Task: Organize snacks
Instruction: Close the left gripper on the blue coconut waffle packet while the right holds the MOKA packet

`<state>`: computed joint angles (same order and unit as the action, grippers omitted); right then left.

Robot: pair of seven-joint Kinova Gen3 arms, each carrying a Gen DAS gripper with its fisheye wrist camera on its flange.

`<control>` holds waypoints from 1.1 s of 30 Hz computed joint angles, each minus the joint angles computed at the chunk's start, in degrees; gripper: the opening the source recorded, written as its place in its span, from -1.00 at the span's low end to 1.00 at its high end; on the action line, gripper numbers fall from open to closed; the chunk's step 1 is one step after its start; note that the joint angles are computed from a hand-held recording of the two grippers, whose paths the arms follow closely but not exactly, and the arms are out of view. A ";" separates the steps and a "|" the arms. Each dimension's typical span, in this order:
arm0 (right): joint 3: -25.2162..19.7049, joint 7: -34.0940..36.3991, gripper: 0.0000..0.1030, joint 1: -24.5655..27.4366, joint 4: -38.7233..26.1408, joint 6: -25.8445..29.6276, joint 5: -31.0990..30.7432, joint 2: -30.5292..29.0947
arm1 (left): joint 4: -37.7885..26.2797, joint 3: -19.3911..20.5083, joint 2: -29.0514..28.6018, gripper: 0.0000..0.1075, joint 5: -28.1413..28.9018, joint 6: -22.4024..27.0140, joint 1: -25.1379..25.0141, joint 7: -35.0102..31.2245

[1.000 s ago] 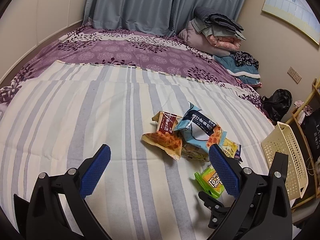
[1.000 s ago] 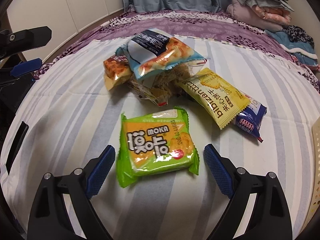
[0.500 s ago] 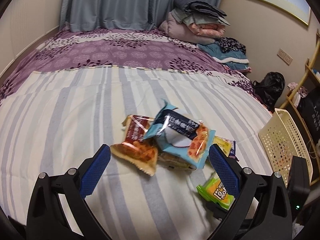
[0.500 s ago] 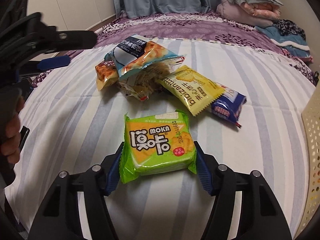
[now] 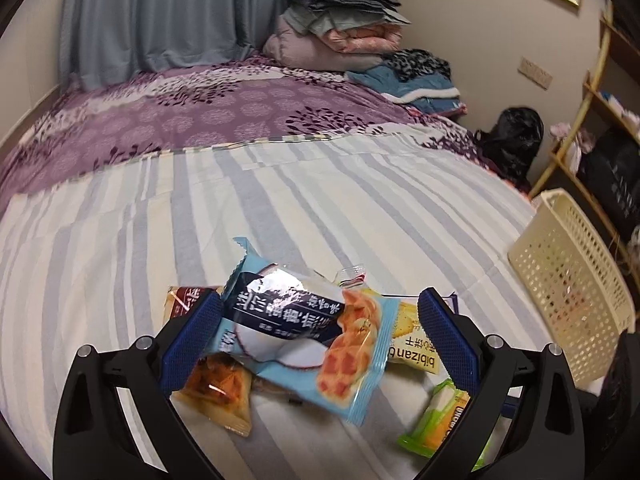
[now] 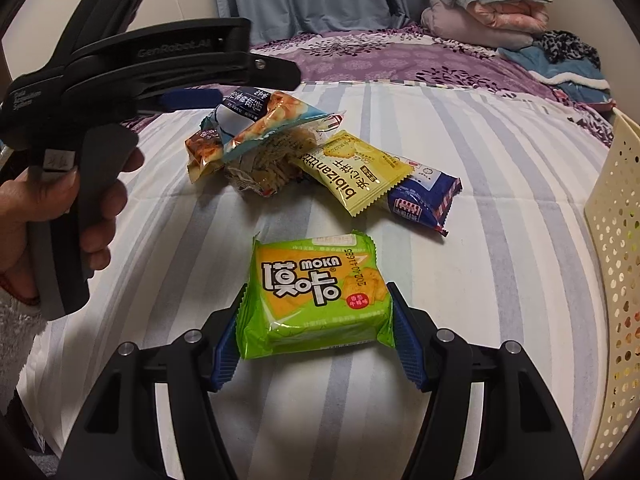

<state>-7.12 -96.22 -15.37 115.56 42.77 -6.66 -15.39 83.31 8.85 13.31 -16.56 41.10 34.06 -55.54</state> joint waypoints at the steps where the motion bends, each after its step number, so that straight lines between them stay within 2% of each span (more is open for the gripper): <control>1: 0.37 0.39 0.25 -0.10 0.23 -0.08 -0.26 -0.05 | -0.54 -0.09 0.67 0.86 -1.52 0.51 0.64 -0.50; 4: 0.45 0.25 0.26 0.03 0.58 -0.14 -0.53 -0.03 | -1.76 -0.61 2.21 0.86 -4.94 2.30 2.31 -1.76; 8: 0.63 0.00 0.28 0.17 0.66 -0.07 -0.99 0.30 | -1.70 -0.57 2.61 0.86 -6.02 1.90 2.56 -5.03; 18: 0.55 0.76 0.30 0.23 0.63 -0.18 -0.61 0.66 | -0.02 -0.15 2.00 0.86 1.03 -1.56 -1.44 -11.37; 25: 0.09 0.74 0.31 0.13 0.52 -0.32 0.27 0.93 | 0.37 -0.93 2.29 0.86 0.73 -2.74 -0.59 -10.74; 26: 0.07 0.78 0.31 0.10 0.55 -0.35 0.36 0.90 | 0.60 -1.04 2.16 0.82 0.71 -3.17 -0.50 -10.34; 28: 0.09 0.73 0.31 0.05 0.58 -0.26 0.24 0.77 | 1.22 -1.24 1.69 0.59 0.73 -3.73 -0.41 -9.38; 33: 0.60 0.91 0.27 -0.11 0.58 -0.01 -0.66 0.33 | 3.63 -1.09 -0.80 0.31 0.84 -5.08 -0.92 -7.03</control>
<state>-6.52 -95.30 -15.48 116.14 42.76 -7.32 -15.05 86.93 7.76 12.51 -15.72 36.03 33.15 -62.58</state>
